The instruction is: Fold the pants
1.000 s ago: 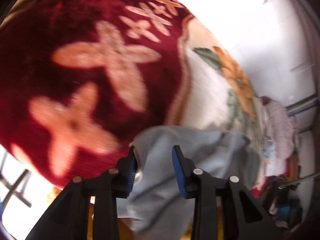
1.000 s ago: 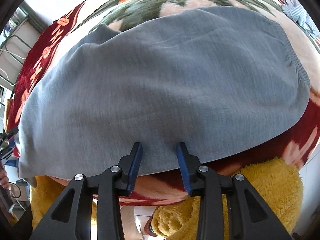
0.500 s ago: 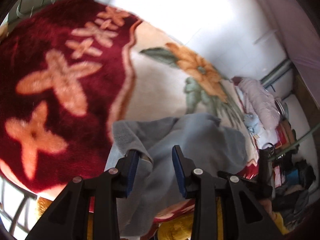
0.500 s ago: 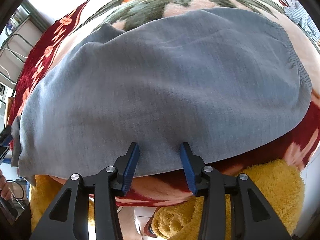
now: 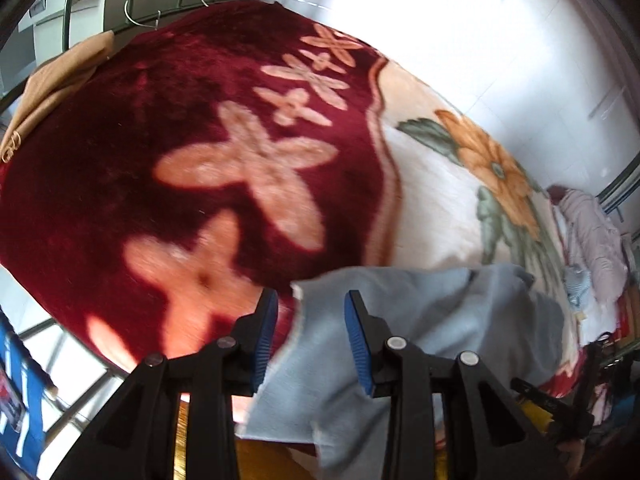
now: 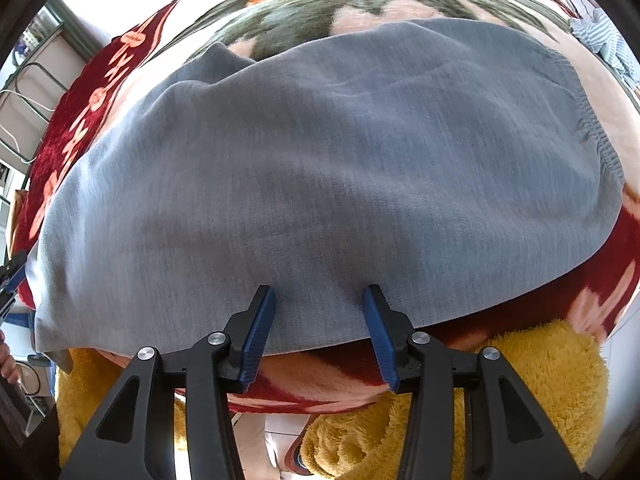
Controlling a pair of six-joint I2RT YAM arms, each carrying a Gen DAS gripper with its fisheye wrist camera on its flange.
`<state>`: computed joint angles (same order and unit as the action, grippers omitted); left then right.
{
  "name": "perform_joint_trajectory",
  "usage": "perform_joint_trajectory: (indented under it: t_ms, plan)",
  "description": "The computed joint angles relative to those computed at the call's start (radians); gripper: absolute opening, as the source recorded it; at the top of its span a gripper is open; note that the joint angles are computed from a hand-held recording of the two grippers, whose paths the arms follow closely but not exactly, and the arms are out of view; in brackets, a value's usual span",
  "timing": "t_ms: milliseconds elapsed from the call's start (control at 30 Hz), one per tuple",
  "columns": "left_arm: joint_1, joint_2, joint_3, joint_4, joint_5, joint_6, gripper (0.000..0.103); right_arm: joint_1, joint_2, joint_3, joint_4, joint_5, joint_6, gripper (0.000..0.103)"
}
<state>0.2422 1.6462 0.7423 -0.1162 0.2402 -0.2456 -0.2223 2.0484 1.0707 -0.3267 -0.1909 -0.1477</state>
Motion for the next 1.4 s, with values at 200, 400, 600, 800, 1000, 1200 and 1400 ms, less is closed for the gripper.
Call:
perform_joint_trajectory:
  t_ms: [200,400,600,800,1000,1200,1400]
  plan:
    - [0.025,0.148,0.099,-0.03,0.135,0.0,0.037,0.02,-0.006,-0.002,0.001,0.027,0.019,0.048]
    - [-0.001,0.204,0.101,0.058,0.199,-0.058,0.029,0.041,-0.016,-0.014,0.008,0.066,0.031,0.048]
    - [-0.017,-0.013,-0.073,0.233,0.177,-0.028,0.01,0.05,-0.018,-0.016,0.008,0.072,0.046,0.048]
    - [-0.086,0.019,-0.015,0.145,-0.147,0.076,0.01,0.061,-0.019,-0.013,0.005,0.089,0.055,0.048]
    - [-0.066,0.083,0.028,0.102,-0.293,0.084,0.01,0.052,-0.019,-0.01,-0.002,0.071,0.054,0.048]
    - [-0.007,-0.086,-0.043,0.012,-0.095,0.095,0.032,0.051,-0.02,-0.021,0.015,0.07,0.045,0.05]
    - [-0.04,-0.134,-0.09,-0.057,0.022,0.036,0.033,0.039,-0.013,-0.013,0.007,0.034,0.031,0.058]
